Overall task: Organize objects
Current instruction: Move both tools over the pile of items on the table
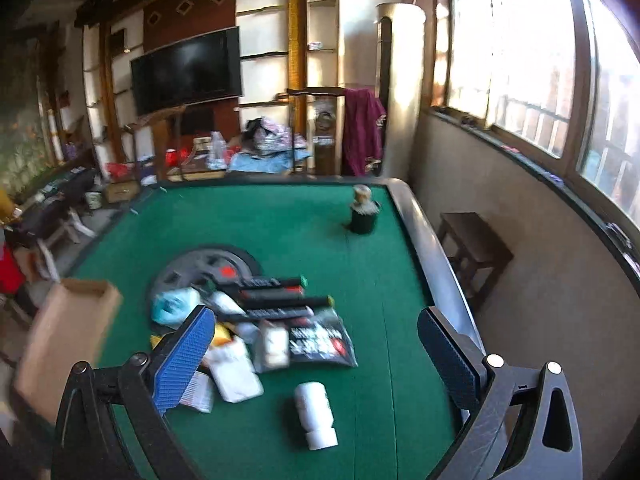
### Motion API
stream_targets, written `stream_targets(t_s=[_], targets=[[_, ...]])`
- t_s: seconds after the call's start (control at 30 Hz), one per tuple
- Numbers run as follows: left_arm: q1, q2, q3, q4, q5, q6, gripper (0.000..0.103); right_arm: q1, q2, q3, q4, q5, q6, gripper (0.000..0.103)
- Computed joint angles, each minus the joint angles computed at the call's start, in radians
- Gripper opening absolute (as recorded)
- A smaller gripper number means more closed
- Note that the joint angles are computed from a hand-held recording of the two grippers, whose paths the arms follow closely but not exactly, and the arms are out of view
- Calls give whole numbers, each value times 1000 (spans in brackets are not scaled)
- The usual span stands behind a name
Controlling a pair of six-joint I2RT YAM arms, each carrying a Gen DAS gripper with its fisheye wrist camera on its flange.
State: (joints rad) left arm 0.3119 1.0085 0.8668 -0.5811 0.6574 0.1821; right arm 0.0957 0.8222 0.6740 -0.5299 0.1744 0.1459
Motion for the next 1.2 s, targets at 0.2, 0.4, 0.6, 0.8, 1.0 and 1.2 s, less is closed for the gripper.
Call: stream_targets(t_s=[0.2,0.4,0.6,0.8,1.0,1.2], targets=[[15,93,469,-393,74,165,103,-109,237,716,-431,-174,-108,103],[-127,243,869,-356,-301,99,103,37,369,1188,-462,3,-169,103],[-139,231,590,-139,-327,65,103,50,250,647,-263,-102,-72,103],[-242,318,153,245,-395,145,103,77,126,-33,288,-103,-7,103],[-353,636,-3,595,-520,147,99,78,473,-148,651,28,14,103],[-433,887,66,702,-605,180,96,-29,638,-213,887,-116,21,103]])
